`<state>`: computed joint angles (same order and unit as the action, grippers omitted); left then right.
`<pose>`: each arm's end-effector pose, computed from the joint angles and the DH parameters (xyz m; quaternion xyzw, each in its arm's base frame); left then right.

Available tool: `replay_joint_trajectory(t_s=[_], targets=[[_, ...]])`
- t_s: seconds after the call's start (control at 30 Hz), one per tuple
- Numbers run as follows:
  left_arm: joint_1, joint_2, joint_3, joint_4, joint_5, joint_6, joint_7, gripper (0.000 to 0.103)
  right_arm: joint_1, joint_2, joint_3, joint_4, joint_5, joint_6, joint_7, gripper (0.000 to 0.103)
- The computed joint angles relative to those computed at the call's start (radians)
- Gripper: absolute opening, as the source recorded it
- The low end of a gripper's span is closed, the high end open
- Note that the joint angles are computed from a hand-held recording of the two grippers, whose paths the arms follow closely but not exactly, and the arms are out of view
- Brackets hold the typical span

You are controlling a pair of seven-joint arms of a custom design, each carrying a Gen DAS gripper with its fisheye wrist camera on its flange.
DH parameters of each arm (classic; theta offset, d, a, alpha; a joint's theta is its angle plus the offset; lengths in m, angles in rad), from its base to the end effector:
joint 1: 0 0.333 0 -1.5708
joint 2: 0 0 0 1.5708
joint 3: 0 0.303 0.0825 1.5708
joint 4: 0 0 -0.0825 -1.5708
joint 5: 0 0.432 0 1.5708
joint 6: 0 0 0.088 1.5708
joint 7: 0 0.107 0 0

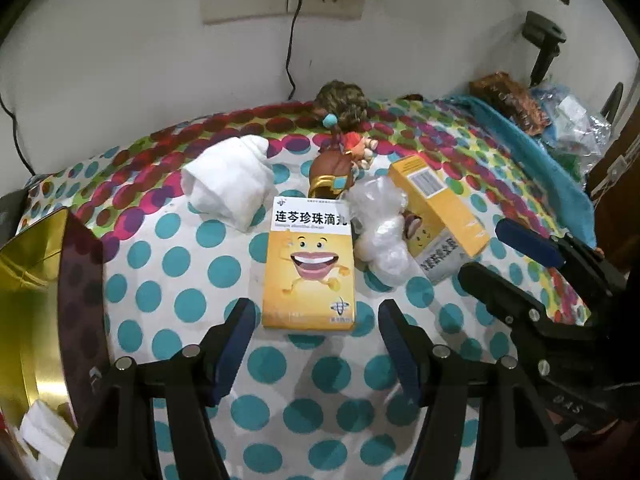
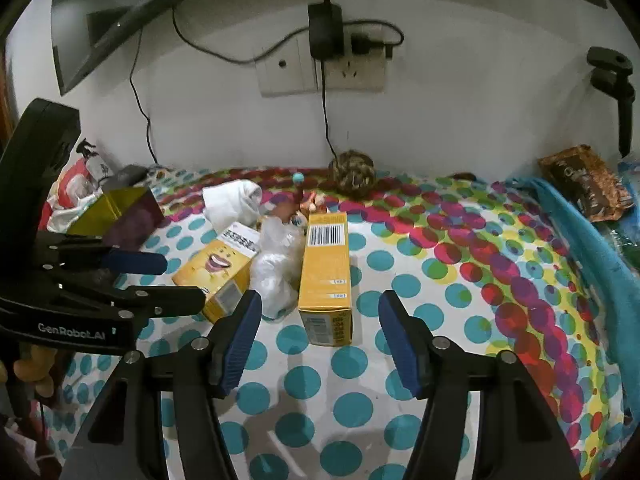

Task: Organize objects
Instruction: 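Grasp the yellow smiley medicine box with the left tool while the right tool grasps the yellow barcode box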

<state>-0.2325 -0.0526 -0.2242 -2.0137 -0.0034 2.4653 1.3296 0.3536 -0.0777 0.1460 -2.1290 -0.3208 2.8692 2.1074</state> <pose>0.5614 -0.2778 0.4998 -0.6070 0.7547 -0.2236 0.1091 0.5324 0.3125 0.5028 -0.7190 0.5644 -0.2054 0.3496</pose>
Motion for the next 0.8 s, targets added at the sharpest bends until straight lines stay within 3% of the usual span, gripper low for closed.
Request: replay_joint_trajectory(t_s=[0.27,0.33,0.47,0.57,0.7,0.8], targets=[[-0.005,0.062,-0.003,0.039,0.04,-0.006,-0.007,0.066,0.012,0.057,-0.012,0.045,0.026,-0.024,-0.037,0.058],[-0.007,0.07,-0.004,0.042,0.049,-0.004,-0.005,0.066,0.014,0.066,-0.016,0.051,0.016,-0.025,-0.032,0.054],[-0.011,0.077,-0.004,0.032,0.076,0.026,-0.032,0.066,0.02,0.088,-0.022,0.069,0.066,-0.046,-0.082,0.033],[-0.011,0.078,-0.003,0.02,0.089,0.06,-0.05,0.065,0.024,0.097,-0.027,0.075,0.068,-0.05,-0.082,0.03],[-0.018,0.086,-0.001,0.022,0.201,0.07,-0.138,0.053,0.028,0.101,-0.032,0.085,0.012,-0.067,-0.03,0.028],[-0.018,0.089,0.0,0.022,0.207,0.08,-0.171,0.053,0.031,0.102,-0.035,0.093,-0.051,-0.089,0.028,0.028]])
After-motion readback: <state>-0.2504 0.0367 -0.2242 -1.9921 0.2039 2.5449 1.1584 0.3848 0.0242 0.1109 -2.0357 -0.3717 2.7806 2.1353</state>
